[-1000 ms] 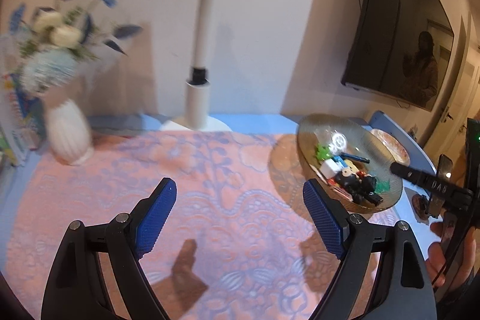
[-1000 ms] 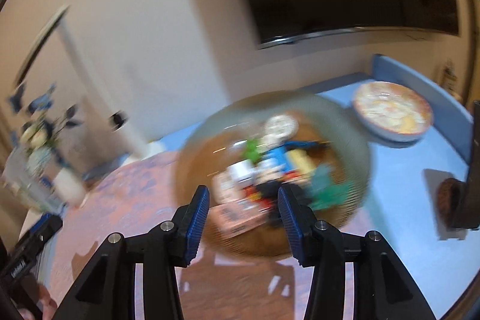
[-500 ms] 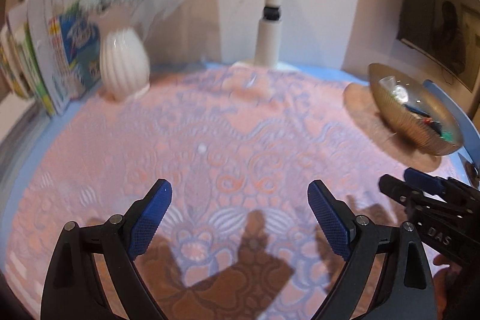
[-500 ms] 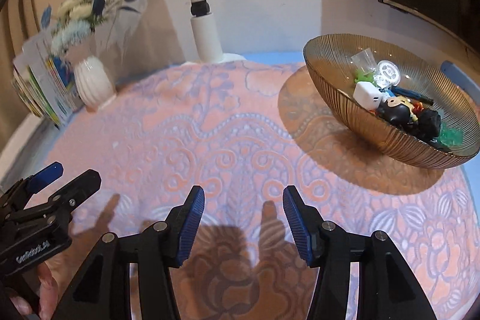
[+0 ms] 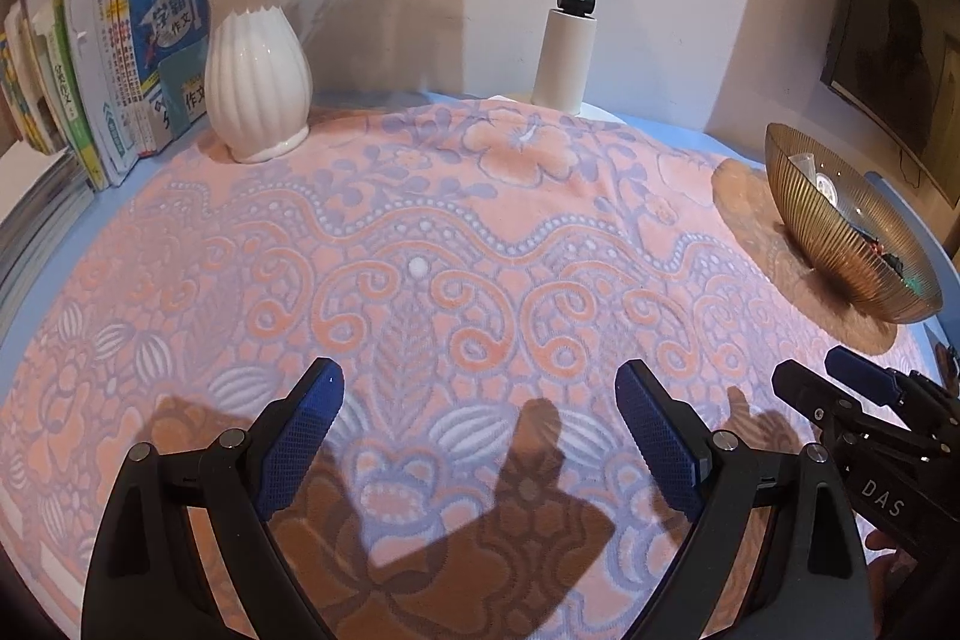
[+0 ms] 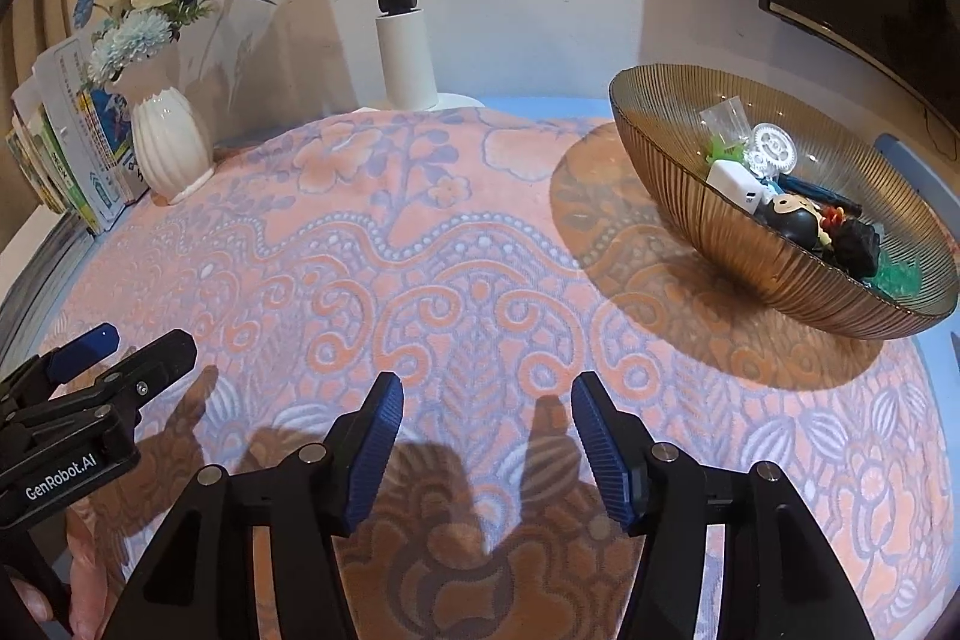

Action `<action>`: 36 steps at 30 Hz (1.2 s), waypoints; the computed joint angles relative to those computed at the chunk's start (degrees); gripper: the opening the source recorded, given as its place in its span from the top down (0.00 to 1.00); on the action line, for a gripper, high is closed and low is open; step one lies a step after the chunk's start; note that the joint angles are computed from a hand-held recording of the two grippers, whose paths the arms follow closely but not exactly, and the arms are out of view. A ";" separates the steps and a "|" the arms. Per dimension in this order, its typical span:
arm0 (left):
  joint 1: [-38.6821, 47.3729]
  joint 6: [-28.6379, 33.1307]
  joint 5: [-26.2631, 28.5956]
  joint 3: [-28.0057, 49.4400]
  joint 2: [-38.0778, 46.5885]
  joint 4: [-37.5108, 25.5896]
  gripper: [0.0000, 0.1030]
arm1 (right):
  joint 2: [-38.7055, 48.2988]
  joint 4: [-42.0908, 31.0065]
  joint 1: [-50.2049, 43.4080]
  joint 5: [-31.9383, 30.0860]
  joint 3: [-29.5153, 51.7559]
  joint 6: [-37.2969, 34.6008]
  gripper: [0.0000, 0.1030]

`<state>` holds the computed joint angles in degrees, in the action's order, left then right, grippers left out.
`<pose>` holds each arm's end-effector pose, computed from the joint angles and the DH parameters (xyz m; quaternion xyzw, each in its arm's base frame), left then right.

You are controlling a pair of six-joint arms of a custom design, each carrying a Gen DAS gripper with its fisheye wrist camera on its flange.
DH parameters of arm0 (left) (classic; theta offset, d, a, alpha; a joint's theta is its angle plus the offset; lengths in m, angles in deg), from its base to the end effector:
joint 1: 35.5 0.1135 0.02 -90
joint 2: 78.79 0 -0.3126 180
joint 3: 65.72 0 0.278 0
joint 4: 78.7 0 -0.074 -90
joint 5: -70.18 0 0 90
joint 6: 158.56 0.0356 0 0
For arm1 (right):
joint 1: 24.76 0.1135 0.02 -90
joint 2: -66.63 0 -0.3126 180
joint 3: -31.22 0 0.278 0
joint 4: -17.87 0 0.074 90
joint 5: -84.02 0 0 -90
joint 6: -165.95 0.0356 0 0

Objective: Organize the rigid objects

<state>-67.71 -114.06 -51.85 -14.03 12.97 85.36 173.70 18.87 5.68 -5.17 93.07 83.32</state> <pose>0.2644 -0.1442 0.1606 -0.1865 0.9037 0.0292 0.3843 0.3332 0.1952 0.1386 -0.1815 0.9032 0.1199 0.3701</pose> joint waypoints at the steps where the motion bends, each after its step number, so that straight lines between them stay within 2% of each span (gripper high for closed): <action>1: -0.07 0.08 -0.11 -0.02 0.01 0.00 0.11 | 0.09 -0.13 -0.02 -0.06 0.12 -0.12 0.45; 36: 0.67 0.54 0.67 -0.06 0.21 0.19 0.11 | 1.30 -3.19 0.06 1.22 2.25 -1.74 0.45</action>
